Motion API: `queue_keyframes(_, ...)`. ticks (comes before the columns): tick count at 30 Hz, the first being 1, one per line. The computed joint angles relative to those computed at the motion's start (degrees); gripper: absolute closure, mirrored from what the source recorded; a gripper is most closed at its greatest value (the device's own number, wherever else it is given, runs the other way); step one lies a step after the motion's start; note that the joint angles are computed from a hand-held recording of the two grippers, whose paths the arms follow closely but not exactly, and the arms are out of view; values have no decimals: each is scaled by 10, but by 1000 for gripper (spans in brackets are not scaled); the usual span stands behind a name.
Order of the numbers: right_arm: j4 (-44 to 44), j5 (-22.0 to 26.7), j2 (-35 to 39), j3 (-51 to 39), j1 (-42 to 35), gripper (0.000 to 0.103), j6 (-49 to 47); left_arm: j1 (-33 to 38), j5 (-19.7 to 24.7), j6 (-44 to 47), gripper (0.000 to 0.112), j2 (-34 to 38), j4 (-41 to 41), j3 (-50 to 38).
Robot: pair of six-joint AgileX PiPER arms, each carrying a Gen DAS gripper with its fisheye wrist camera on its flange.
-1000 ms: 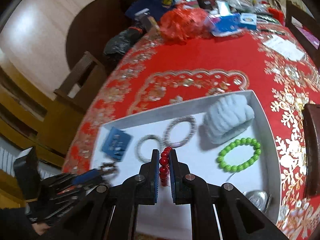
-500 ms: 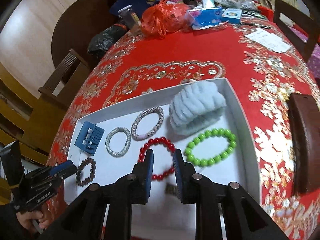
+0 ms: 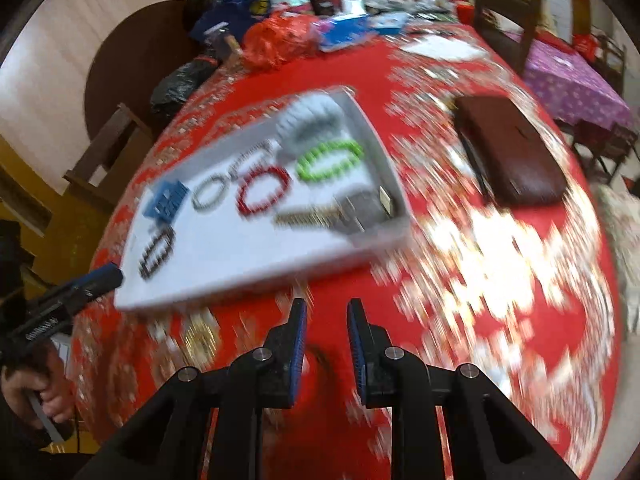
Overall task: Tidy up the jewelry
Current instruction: 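Move both tools back toward the two hair ties on the tablecloth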
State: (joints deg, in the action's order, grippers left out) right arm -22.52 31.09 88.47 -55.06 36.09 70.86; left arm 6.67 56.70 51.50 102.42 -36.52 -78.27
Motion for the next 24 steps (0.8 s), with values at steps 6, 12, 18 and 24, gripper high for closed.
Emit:
queue_keyframes(6,-55,18,-35,90,94,84,182,-15,17,-12,83,-42,29,62)
queue_keyframes(12,-85,69,-10,77,189,68,266,-61,-2,-169,50,-69,148,68)
queue_keyframes(18,-55,150,60,-2,245,18,220,-97,-68,-249,46,-106,253,109)
queue_keyframes(24,-40,202,112,-45,282,0,220,-97,-70,-225,46,-133,250,134)
